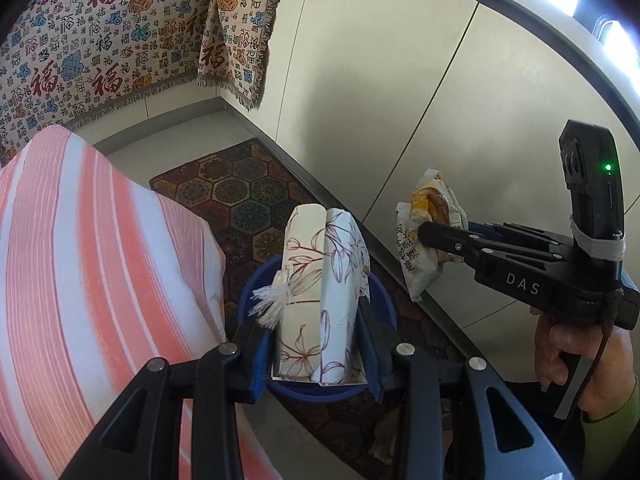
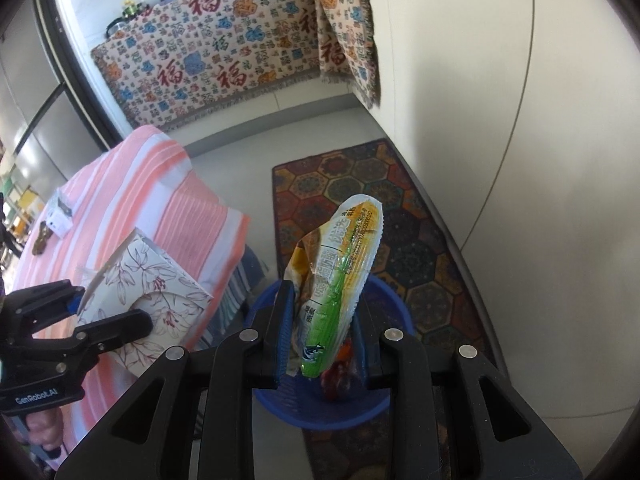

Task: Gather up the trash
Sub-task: 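Carry the box and snack bag to the blue wastebasket and open both tools, then swing both tools back over the table toward the remaining trash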

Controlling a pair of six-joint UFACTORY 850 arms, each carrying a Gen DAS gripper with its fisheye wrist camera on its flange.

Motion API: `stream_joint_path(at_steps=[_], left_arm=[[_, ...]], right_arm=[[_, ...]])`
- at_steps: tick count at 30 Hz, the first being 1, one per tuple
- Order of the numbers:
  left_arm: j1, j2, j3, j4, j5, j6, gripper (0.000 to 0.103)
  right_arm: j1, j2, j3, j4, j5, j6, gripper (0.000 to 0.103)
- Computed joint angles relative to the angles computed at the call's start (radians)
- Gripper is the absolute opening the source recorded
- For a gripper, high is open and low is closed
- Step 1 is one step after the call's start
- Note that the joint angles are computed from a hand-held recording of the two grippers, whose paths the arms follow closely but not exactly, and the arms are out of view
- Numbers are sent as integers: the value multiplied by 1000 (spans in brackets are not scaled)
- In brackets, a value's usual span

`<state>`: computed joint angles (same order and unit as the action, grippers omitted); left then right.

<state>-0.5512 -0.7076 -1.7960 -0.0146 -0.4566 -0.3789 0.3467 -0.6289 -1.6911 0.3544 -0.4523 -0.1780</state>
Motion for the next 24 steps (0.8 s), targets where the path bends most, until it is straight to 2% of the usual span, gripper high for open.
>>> stream_joint_path(at_steps=[8,10,13,16,19,21,24], left_arm=[[-14,-131,-169,2,-89,26,39],[-21,-169,-221,57,-118,-15,43],[-24,-224,-291,94,-143,-34,62],[-23,-254,-332,100,-172,-42,63],[-26,-209,-267,121,-137,-72,63],[-33,-139,-173,181,-86,-131,63],[-48,-5,2,326,3,-291,63]], right_arm=[[-22,-38,-33,41,-34,-25,28],[-23,-46,-36,43,-21,-13,33],[-32,-46,-29,125,-6,-64,58],[-36,-36,-19,136,9,-64,58],[-32,-15,1,110,44,-43,62],[-20,1,19,42,84,12,64],[10,30,44,-100,128,108,74]])
